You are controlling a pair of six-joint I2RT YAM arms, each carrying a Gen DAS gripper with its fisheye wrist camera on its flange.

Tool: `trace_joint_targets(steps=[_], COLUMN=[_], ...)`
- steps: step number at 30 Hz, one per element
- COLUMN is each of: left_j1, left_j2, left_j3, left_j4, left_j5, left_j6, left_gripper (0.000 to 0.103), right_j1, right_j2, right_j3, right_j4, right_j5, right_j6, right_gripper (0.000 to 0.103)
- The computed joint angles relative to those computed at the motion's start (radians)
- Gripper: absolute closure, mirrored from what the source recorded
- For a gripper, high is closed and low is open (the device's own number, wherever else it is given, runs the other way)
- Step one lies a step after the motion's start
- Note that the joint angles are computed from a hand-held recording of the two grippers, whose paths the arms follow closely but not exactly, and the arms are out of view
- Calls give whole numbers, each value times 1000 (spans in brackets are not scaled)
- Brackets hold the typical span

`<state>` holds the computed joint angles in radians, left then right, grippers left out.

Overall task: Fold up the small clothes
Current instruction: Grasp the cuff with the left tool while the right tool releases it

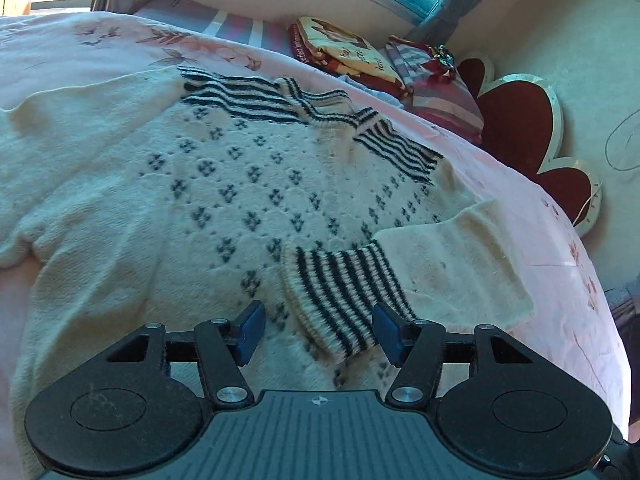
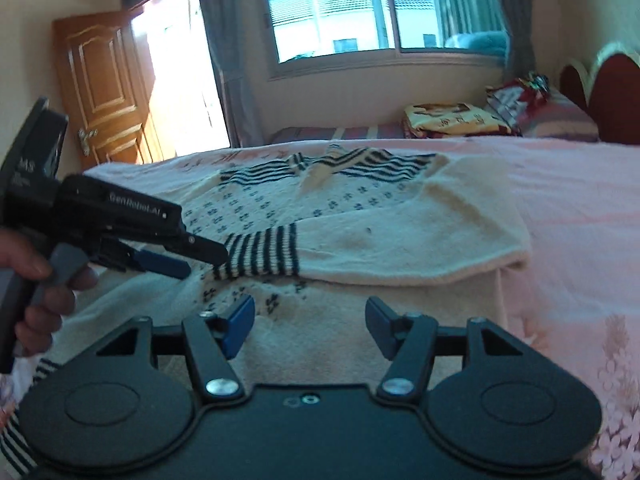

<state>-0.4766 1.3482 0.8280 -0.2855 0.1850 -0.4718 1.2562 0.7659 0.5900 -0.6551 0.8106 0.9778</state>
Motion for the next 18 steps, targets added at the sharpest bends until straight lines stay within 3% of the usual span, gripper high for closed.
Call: trace_joint_targets(steps=[1,2,4,7,9,13,16,18], left_j1=[-13,-36,-68,-43,12,130,155,153], left_j2=[26,59,103,56,-10,-39,-39,-46], left_j3=[26,64,97,89,72,55,41,31], left_j4=[-5,-32,-30,-21,-46,-91,-92,-89], left_j5=[-3,-40,-90,-94,-100,-52,-34,-36], left_j6=[9,26,64,82,115,159,176,174], left_gripper=[55,74,101,101,101,101,101,101], right_j1=[-13,-48,-157,-417,-651,-1102,-1230,-1255], right_j2=[-67,-142,-311,-563,-686,-740,-671,-605], right_j3=[-23,-54,-127,-225,-267,-351,-423,-458], right_j4=[-10,1,43,77,88,199,351,452], right_j5=[-5,-29,-113,-331,-536,-975,-1109,-1136], right_j6=[48,79,132,192,203,239,347,416], right_gripper=[43,42,41,40,39,37,36,36])
